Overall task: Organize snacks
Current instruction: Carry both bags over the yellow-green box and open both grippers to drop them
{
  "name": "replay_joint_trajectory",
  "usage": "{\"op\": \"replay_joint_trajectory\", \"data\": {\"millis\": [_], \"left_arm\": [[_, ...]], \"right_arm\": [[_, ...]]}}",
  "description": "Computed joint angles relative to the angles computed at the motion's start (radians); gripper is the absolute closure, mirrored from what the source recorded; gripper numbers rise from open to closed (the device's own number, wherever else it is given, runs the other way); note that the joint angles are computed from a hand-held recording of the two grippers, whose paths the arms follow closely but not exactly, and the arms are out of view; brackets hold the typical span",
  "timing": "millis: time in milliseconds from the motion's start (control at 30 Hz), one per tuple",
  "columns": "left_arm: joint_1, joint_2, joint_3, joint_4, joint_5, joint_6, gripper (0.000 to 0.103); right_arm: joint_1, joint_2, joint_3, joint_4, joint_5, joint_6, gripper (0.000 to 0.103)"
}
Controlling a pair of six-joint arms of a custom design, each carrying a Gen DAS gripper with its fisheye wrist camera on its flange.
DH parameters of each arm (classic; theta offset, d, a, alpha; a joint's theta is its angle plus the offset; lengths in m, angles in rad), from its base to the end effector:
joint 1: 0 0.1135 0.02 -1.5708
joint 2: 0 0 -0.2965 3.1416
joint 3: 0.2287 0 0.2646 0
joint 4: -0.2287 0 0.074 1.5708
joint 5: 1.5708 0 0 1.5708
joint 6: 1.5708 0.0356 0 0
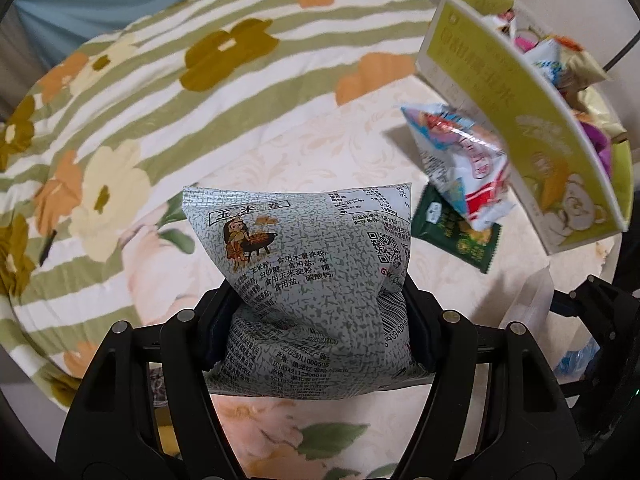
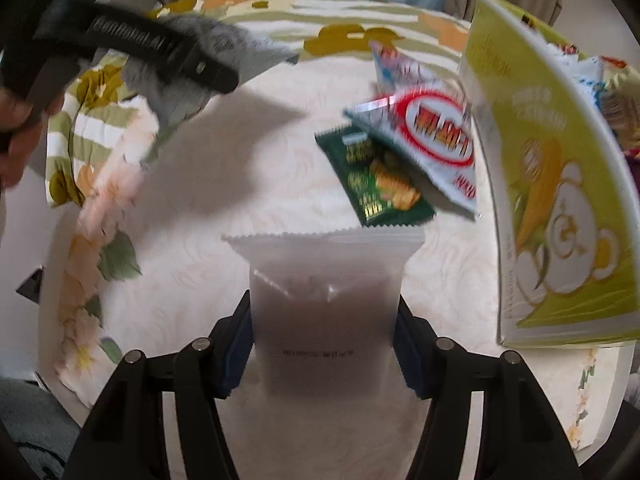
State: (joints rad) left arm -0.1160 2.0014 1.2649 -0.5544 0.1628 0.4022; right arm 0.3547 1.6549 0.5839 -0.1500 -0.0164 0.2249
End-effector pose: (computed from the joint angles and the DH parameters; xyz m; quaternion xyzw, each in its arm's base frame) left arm 0.4017 -0.0526 0.1494 0.2638 0.9511 -0.0599 0.1491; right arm 0.2423 0.0904 0.1086 -0.0653 0.9825 0.0575 0.1644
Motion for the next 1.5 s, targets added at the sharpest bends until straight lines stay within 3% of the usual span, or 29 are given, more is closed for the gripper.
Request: {"op": "replay_joint_trajectory", "data": {"millis": [400, 667, 833, 967, 1200, 1333, 1400, 1467, 1500], "left_arm": [[0.037, -0.252, -0.084, -0.026, 0.089, 0.007, 0.036], [-0.071, -0.337, -0.072, -0.042, 0.087, -0.068, 0.036], [-0.201, -0.357, -0.038, -0.028, 0.053, -0.204, 0.036], [-0.344, -0.325, 0.009, 0.005, -0.014, -0.351, 0.036], [-0.582, -0.169, 0.139, 0.046, -0.129, -0.629, 0.036], [-0.657, -0.103, 0.164, 0.07, -0.17, -0.745, 0.036], [-0.686, -0.072, 0.171, 0.086, -0.189, -0.797, 0.031], [-0.715, -0.034, 0.195, 0.074, -0.237, -0.841, 0.01], [-0.718, -0.024, 0.199, 0.069, -0.254, -0.853, 0.006]], "right_arm": [[0.022, -0.266, 0.107, -0.185, 0.066, 0.113, 0.045], [-0.082, -0.46, 0.129, -0.287, 0.049, 0.123, 0.045], [-0.299, -0.552, 0.171, -0.363, -0.03, -0.02, 0.045], [-0.596, -0.55, 0.221, -0.404, -0.187, -0.229, 0.045], [-0.999, -0.364, 0.34, -0.45, -0.43, -0.56, 0.045], [-1.104, -0.248, 0.41, -0.484, -0.511, -0.69, 0.045], [-1.133, -0.21, 0.439, -0.504, -0.534, -0.741, 0.045], [-1.159, -0.171, 0.467, -0.524, -0.566, -0.793, 0.045], [-1.166, -0.152, 0.481, -0.537, -0.581, -0.815, 0.045]]}}
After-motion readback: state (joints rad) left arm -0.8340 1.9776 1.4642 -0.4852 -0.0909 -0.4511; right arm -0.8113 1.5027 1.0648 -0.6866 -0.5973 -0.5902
